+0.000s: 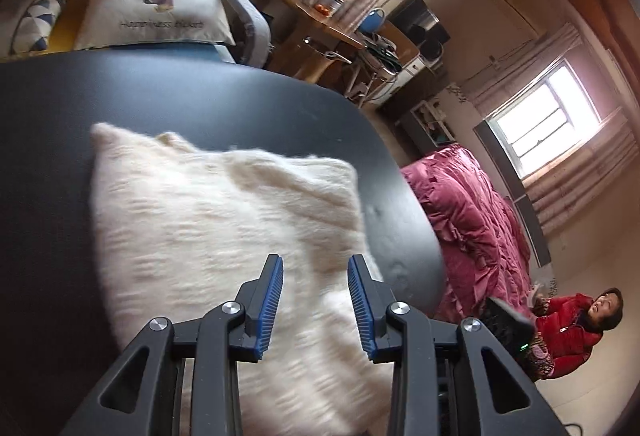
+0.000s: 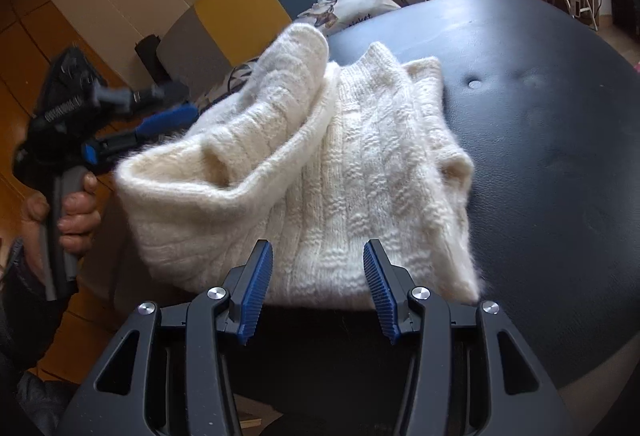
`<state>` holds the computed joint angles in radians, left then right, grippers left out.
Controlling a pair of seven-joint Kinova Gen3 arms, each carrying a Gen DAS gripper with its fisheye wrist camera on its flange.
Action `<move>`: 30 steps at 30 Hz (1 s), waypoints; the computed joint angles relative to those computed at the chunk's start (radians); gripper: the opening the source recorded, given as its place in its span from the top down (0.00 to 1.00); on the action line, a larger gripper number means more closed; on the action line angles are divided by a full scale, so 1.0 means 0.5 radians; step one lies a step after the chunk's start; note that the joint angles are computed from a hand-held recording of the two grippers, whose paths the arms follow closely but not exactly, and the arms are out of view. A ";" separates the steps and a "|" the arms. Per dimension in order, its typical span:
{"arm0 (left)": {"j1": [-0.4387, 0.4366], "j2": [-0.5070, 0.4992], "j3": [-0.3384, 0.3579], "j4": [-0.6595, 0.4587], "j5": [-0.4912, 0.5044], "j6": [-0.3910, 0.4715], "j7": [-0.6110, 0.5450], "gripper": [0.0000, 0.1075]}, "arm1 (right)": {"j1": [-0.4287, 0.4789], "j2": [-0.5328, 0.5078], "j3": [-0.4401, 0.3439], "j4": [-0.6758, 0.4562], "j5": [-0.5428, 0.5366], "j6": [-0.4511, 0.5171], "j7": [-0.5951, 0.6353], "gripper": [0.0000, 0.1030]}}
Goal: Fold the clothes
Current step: 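Pinch the folded sweater with the right gripper while the left gripper releases and withdraws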
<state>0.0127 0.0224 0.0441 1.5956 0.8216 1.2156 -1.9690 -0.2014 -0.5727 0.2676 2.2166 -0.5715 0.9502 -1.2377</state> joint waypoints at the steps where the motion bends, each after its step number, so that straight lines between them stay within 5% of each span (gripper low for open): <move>1: -0.014 -0.017 -0.015 0.020 -0.003 0.010 -0.017 0.69 | -0.009 -0.043 0.013 -0.003 0.001 0.006 0.012 0.50; 6: -0.074 -0.114 -0.097 0.153 0.001 0.026 -0.088 0.69 | -0.149 -0.218 0.064 -0.055 -0.108 -0.023 0.171 0.47; 10: -0.119 -0.157 -0.153 0.235 0.029 0.031 -0.122 0.69 | -0.320 0.099 -0.162 -0.257 -0.184 -0.250 0.352 0.43; 15: -0.114 -0.174 -0.147 0.280 0.036 -0.006 -0.119 0.69 | -0.155 0.486 -0.570 -0.659 0.203 -0.129 0.163 0.43; 16: -0.106 -0.177 -0.140 0.284 0.025 -0.016 -0.123 0.69 | -0.116 0.548 -0.663 -0.684 0.285 -0.083 0.114 0.46; 18: -0.086 -0.184 -0.127 0.293 0.000 -0.039 -0.138 0.69 | -0.078 0.560 -0.787 -0.663 0.438 -0.053 -0.028 0.74; 22: -0.045 -0.182 -0.110 0.298 -0.051 -0.064 -0.220 0.69 | -0.072 0.447 -0.701 -0.513 0.458 -0.024 -0.122 0.81; 30: 0.003 -0.148 -0.083 0.271 -0.154 -0.060 -0.277 0.69 | -0.081 0.288 -0.297 -0.090 0.051 -0.272 -0.004 0.85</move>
